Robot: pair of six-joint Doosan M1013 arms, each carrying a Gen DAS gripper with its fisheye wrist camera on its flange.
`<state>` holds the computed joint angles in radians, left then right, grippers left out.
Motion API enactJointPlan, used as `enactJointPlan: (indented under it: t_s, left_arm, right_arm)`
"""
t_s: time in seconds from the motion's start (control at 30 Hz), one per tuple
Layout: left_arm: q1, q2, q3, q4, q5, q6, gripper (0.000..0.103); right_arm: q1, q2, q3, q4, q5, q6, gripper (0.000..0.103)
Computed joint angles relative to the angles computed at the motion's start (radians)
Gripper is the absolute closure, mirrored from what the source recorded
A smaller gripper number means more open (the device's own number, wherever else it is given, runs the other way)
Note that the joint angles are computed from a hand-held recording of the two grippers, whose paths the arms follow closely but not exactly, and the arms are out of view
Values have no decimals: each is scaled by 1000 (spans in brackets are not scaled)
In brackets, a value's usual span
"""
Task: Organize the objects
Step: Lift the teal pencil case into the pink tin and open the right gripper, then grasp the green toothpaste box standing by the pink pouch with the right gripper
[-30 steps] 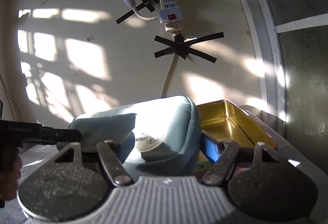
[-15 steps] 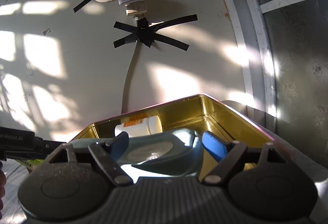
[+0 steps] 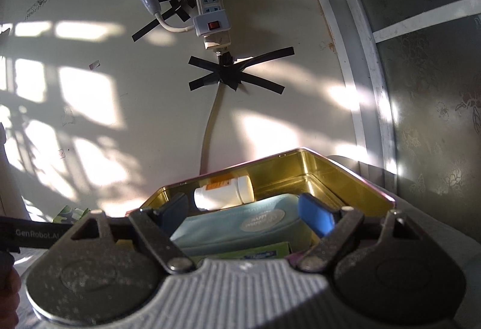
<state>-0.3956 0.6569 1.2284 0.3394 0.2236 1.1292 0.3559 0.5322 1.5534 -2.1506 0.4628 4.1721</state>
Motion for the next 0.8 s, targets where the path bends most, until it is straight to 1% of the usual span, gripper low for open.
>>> enactJointPlan:
  t_s: [0.07,0.1,0.2,0.23,0.3,0.33,0.4,0.5,0.57,0.67,0.8]
  left_arm:
    - [-1,-18,33,51,-14,-47,44]
    - [-1,-26,50,104,-21,-96,44]
    - [-4,-49,98,329,-34,-294,43]
    - [-4,-57,116,424,-34,-379,43]
    - [-1,-69,142,537,-32,-486,43]
    - [2,-72,149,564,-30,-514,43]
    - [8,-76,163,597,-13,-553,43]
    - [21,-75,173,588,15,-564,43]
    - [29,-74,179,607,39,-589,43]
    - [41,-72,187,652,66,-637,43]
    - [60,-67,188,642,85,-645,43]
  right_arm:
    - [16,-12,22,-5,6,33,20]
    - [23,-16,29,-7,10,43,20]
    - [50,-27,52,11,28,47,20]
    - [58,-29,57,18,28,45,20]
    - [68,-31,61,22,10,45,20]
    - [72,-30,59,31,-3,32,20]
    - [80,-24,50,63,-31,-18,21]
    - [87,-13,29,95,-96,-61,24]
    - [91,-4,12,112,-140,-91,26]
    - [105,12,-13,146,-168,-171,28]
    - [119,30,-47,210,-212,-283,30]
